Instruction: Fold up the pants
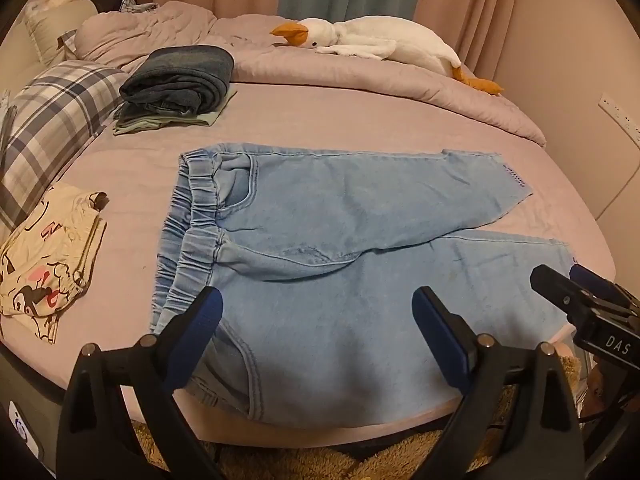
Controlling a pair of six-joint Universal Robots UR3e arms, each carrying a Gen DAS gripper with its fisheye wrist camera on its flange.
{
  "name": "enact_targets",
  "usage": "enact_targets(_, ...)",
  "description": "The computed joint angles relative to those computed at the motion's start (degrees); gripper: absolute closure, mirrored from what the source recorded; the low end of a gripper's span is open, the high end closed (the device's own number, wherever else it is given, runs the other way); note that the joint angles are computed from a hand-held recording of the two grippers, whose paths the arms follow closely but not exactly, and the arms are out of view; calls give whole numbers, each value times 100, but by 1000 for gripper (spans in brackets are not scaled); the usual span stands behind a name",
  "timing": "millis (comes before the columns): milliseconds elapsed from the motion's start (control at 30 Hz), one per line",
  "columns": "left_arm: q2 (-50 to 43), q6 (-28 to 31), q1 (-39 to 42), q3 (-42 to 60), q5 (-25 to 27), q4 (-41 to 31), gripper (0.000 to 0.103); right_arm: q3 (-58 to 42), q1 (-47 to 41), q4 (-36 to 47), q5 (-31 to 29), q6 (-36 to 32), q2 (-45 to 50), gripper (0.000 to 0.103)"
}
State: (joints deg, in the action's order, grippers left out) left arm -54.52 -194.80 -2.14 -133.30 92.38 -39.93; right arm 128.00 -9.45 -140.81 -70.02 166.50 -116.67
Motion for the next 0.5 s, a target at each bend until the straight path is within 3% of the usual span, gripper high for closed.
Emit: enact_targets(500,385,104,395,-128,-252,-398,8,77,86,-50,-36,99,17,0)
